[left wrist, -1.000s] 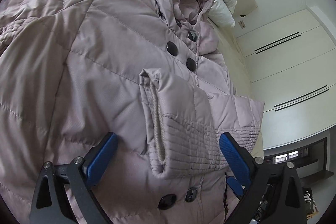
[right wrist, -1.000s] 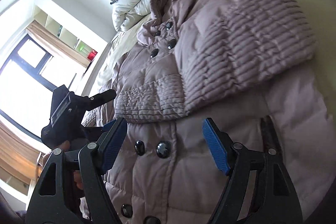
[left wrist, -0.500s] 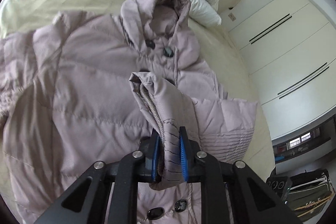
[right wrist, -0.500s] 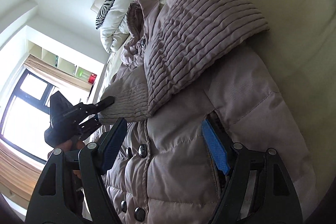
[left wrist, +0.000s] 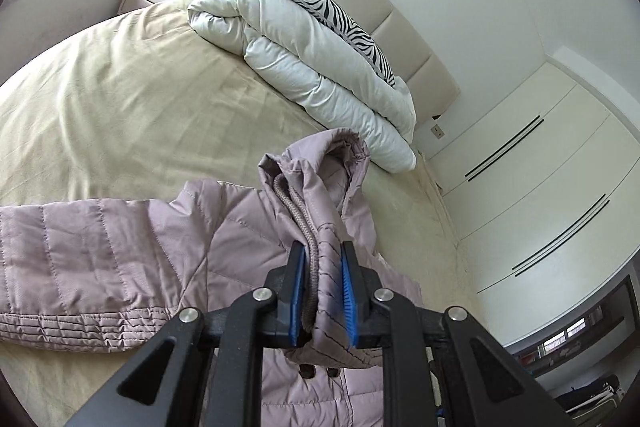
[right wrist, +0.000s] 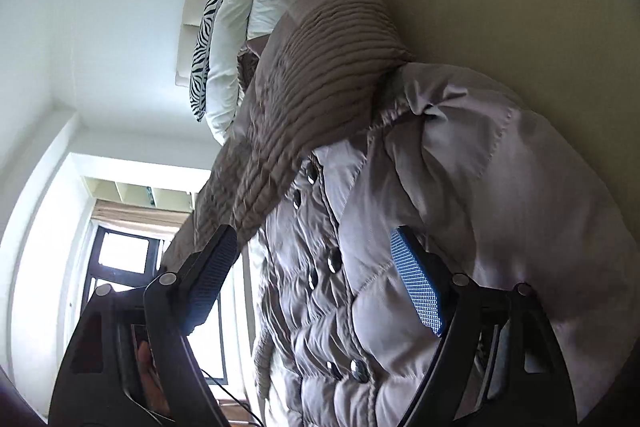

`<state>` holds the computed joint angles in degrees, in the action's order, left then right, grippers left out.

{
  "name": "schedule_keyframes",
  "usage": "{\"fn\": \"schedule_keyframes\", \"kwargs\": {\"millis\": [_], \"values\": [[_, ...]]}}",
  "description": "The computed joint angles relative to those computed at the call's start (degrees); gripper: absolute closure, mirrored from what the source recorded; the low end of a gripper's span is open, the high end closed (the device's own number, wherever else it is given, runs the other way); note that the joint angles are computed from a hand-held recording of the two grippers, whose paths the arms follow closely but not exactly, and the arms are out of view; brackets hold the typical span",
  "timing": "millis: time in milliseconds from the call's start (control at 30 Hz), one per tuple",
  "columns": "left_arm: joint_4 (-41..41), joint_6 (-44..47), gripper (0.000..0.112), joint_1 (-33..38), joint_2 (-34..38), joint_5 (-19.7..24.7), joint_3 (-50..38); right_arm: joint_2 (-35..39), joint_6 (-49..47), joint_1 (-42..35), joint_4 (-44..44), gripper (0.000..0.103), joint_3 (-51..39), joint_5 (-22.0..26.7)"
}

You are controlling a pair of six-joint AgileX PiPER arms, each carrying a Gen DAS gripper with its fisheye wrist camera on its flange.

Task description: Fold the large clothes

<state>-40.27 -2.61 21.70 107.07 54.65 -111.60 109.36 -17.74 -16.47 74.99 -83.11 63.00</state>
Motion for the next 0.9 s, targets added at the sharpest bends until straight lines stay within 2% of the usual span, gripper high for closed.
{"fn": "schedule_keyframes", "kwargs": {"millis": [67,200,400,600,733,833,900], "values": [[-1.6,0.8,0.094,1.2,-0.5,-1.0,2.0,2.1,1.1,0.9,3.7,0.022,-1.3,-1.0],[-3.5,1.8,0.094,3.2,-1.2,-1.7,4.5,4.5,3.8,4.6,8.5,0.014,-2.4,-6.6],[-4.1,2.6,0.094,3.5,-0.6,-2.1,4.5,7.9,4.9,8.5,13.6,0.014,-4.5,-10.7],[-4.3,2.9,0.094,2.8,-0.3,-2.2,4.8,12.6,8.6,10.8,11.5,0.014,-10.9,-13.6],[-3.5,3.1,0.094,3.0,0.2,-2.6,6.0,14.2,9.3,8.4,9.1,0.014,-15.7,-14.2],[-3.7,3.6,0.094,2.6,1.3,-3.6,8.2,13.6,9.0,6.9,3.8,0.014,-19.0,-15.9],[-2.1,3.5,0.106,1.6,1.7,-5.4,10.0,13.6,10.3,6.3,-1.7,0.014,-22.5,-16.9]]}}
